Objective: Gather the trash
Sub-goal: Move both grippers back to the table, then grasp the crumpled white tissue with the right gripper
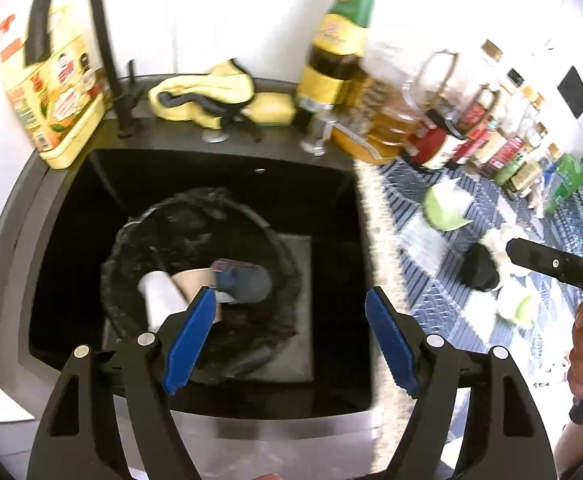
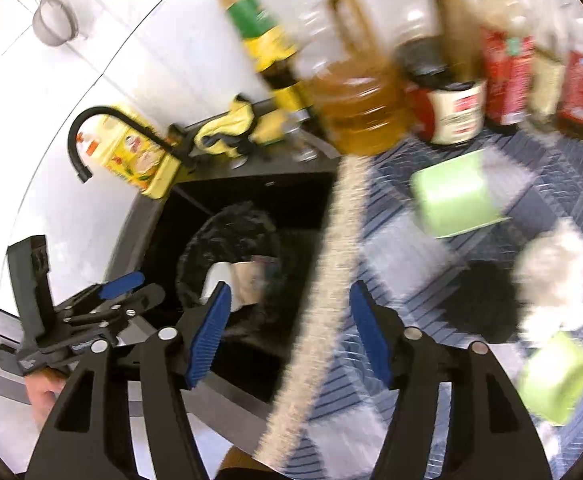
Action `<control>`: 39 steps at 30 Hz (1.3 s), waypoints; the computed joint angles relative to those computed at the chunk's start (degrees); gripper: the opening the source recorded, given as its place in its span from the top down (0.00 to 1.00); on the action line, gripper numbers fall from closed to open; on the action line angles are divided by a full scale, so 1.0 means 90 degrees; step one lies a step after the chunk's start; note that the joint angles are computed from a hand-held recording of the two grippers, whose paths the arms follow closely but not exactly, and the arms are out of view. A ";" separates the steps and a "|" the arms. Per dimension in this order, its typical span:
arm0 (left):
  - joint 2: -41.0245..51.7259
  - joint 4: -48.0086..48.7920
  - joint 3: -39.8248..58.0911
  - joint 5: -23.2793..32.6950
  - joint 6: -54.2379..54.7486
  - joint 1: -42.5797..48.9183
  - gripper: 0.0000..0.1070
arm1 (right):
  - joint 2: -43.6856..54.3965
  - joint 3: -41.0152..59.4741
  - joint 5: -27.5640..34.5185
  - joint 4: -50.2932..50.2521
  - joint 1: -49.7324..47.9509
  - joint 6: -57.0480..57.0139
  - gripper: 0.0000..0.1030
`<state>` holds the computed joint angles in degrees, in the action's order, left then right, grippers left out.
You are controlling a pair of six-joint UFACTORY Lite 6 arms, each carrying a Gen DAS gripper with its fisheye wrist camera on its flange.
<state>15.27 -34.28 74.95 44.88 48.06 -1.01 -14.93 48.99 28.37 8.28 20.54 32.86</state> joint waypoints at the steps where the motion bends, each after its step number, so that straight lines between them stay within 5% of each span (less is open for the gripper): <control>1: -0.0189 0.0076 -0.0122 -0.0061 -0.0233 -0.0225 0.30 | -0.0362 -0.0154 0.0245 0.0071 -0.0233 -0.0235 0.39; 8: -0.0841 0.0727 -0.0463 -0.0463 -0.1954 -0.1685 0.25 | -0.1936 -0.0762 0.1900 0.1736 -0.2868 -0.3499 0.39; 16: -0.0677 0.1324 -0.0425 -0.0831 -0.3469 -0.3110 0.23 | -0.1915 -0.0924 0.2971 0.2447 -0.5352 -0.5856 0.28; 21: -0.0443 0.1577 -0.0312 -0.1073 -0.4000 -0.3684 0.12 | -0.1265 -0.0977 0.3114 0.2679 -0.6185 -0.6483 0.25; 39: 0.0186 0.1827 -0.0128 -0.1455 -0.4434 -0.4476 0.10 | 0.1506 -0.1001 0.2553 0.3938 -0.6848 -0.7254 0.25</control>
<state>16.94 -17.84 73.80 31.79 8.15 -41.29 -1.38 39.98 51.35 43.73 -41.10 -32.43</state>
